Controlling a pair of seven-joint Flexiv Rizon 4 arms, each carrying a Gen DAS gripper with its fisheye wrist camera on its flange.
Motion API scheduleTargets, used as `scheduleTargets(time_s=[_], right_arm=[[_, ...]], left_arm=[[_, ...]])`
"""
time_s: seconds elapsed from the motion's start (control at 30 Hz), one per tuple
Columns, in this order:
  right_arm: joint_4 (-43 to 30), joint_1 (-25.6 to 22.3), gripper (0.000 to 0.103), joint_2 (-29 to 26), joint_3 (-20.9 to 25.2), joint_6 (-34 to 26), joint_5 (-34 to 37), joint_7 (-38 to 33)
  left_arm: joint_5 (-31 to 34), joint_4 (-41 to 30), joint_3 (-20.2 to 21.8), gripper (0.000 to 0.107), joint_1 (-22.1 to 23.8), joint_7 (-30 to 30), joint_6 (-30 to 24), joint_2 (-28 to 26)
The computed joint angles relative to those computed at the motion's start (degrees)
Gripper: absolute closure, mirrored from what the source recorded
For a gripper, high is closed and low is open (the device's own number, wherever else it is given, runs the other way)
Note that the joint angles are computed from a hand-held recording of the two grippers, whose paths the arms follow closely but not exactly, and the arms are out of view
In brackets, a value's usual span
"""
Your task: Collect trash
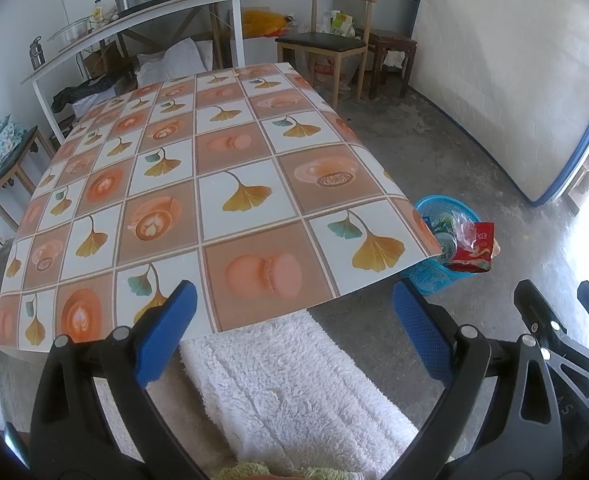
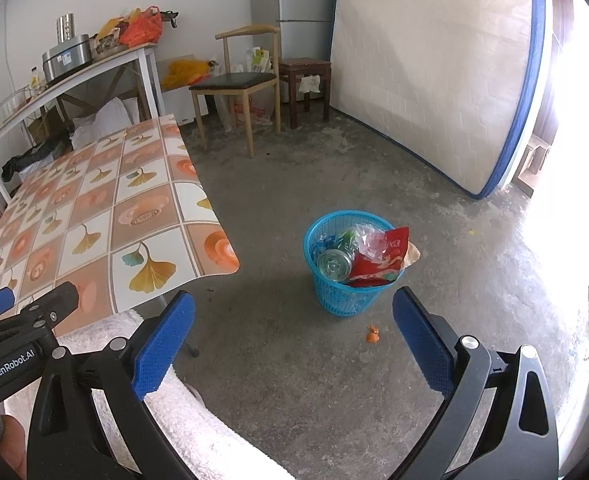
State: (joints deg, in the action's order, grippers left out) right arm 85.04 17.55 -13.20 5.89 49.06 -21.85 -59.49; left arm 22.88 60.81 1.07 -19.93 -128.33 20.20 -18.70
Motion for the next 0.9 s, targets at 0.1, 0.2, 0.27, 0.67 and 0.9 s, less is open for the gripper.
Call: scheduleTargets(time_s=[0.1,0.2,0.27,0.67,0.9], right_arm=[[0.0,0.0,0.006,0.1,0.0,0.0,-0.1,0.1],[0.1,0.0,0.006,0.1,0.0,0.0,-0.1,0.2],[-0.4,0.1,0.006,-0.1,0.0,-0.2,-0.1,0.0],[-1.6,0.2,0.006,-0.4,-0.1,-1.0,0.0,0.0],[-2.3,0.2,0.006,-0.6,-0.2,-1.5,0.2,-0.1]], left_arm=[[0.0,0.3,0.0,0.012,0.1,0.0,0.2,0.1],[0.0,0.2,0.0,0.012,0.1,0.0,0.1,0.1],[0.0,0.2,0.0,0.012,0.1,0.2,0.2,0.2],[-0.2,-0.3,-0.2,0.012,0.2,0.7,0.6,0.0],[-0.2,-0.8,0.0,0.012,-0.1,0.6,0.4,-0.3]])
